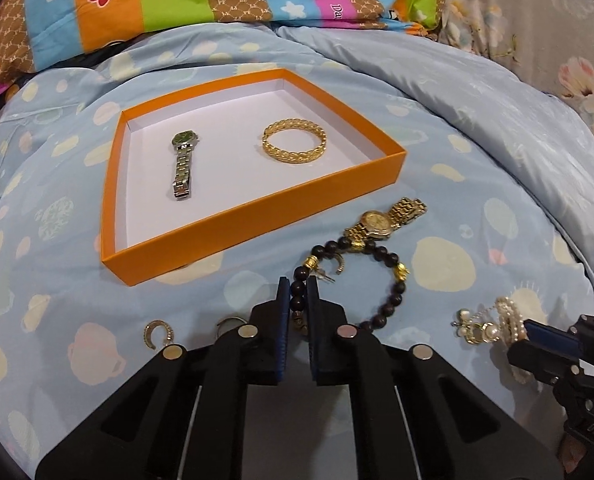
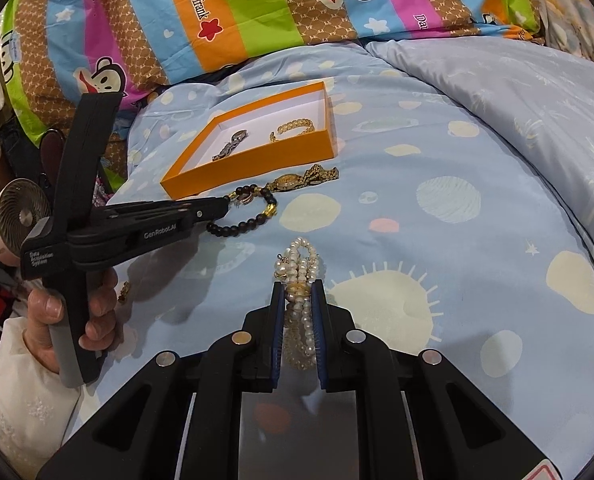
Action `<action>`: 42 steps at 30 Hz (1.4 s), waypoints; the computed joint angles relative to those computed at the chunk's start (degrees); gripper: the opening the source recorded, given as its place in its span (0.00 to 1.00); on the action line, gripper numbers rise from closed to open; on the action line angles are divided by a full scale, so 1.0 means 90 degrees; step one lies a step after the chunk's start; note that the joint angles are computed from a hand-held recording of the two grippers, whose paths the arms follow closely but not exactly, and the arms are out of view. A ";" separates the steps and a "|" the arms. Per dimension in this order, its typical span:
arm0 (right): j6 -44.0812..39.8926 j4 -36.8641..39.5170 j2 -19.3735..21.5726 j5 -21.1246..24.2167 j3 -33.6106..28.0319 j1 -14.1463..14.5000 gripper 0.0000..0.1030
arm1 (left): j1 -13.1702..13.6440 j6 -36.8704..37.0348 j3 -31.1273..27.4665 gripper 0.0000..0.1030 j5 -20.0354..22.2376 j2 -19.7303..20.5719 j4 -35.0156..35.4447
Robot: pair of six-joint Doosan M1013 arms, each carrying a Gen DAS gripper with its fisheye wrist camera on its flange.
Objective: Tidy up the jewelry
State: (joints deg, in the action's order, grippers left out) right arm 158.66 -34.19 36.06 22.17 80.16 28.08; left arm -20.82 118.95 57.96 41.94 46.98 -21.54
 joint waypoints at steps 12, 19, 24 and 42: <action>0.0750 -0.1030 -0.0165 0.0012 -0.0017 0.0043 0.12 | 0.0084 0.0903 0.0921 0.07 -0.0799 -0.0782 -0.1343; 0.0479 -0.1479 0.0016 0.0048 -0.0718 -0.0077 0.12 | 0.0132 -0.0106 0.0352 0.07 -0.1170 -0.0648 -0.0607; -0.0940 -0.0094 0.0520 0.0001 -0.1660 -0.0280 0.12 | 0.0157 -0.1124 -0.0450 0.07 -0.1154 -0.0250 0.0160; -0.3377 0.2295 0.1982 0.1007 -0.3754 -0.0451 0.14 | 0.0031 -0.3159 -0.1438 0.12 -0.0819 0.0667 0.2384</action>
State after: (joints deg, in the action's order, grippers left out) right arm 128.26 -13.54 53.90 31.23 46.38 24.02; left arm -20.54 90.52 45.01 34.57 52.98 -0.08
